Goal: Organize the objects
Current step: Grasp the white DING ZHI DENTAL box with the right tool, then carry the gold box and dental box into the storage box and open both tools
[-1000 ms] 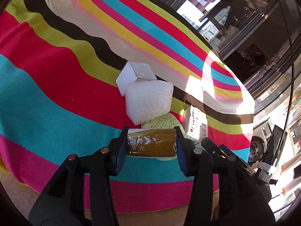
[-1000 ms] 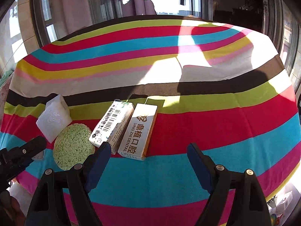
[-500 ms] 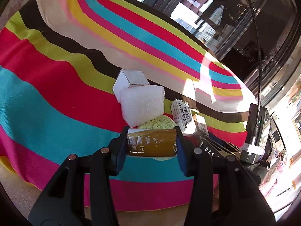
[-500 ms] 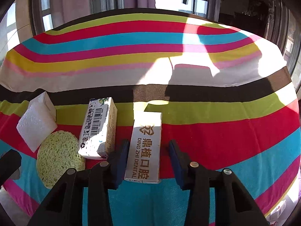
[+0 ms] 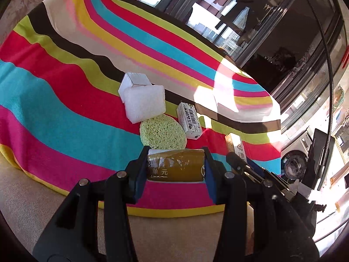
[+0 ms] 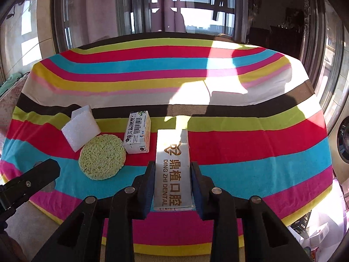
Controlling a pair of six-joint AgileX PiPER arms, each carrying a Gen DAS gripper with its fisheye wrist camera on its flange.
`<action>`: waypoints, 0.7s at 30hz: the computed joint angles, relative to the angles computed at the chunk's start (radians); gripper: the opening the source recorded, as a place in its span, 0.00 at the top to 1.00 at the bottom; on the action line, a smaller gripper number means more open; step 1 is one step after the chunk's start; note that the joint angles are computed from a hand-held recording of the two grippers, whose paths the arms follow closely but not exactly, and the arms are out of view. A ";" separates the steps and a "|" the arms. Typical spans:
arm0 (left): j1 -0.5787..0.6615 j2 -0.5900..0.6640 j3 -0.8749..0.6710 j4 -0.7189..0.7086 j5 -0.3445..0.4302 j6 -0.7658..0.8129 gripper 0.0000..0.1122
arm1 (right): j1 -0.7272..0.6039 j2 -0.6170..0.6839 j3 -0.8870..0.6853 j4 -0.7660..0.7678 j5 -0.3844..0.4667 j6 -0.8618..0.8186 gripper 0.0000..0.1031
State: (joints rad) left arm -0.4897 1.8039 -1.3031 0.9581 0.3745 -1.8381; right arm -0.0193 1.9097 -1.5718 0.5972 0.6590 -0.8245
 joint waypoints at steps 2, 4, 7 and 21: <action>-0.023 -0.005 0.005 0.024 0.005 -0.037 0.56 | -0.017 -0.028 0.027 0.015 0.011 -0.009 0.69; -0.043 -0.006 0.004 0.031 0.010 -0.050 0.56 | -0.041 -0.054 0.055 0.043 0.025 -0.032 0.69; -0.060 0.003 -0.016 -0.010 0.014 -0.007 0.56 | -0.080 -0.083 0.085 0.063 0.058 -0.050 0.69; -0.133 0.072 -0.136 -0.197 0.018 0.192 0.56 | -0.265 -0.145 0.151 0.072 0.149 -0.077 0.69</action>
State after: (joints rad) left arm -0.6224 1.8758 -1.4394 0.7615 0.3925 -1.6466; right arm -0.2845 1.7646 -1.4204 0.6688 0.8077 -0.9012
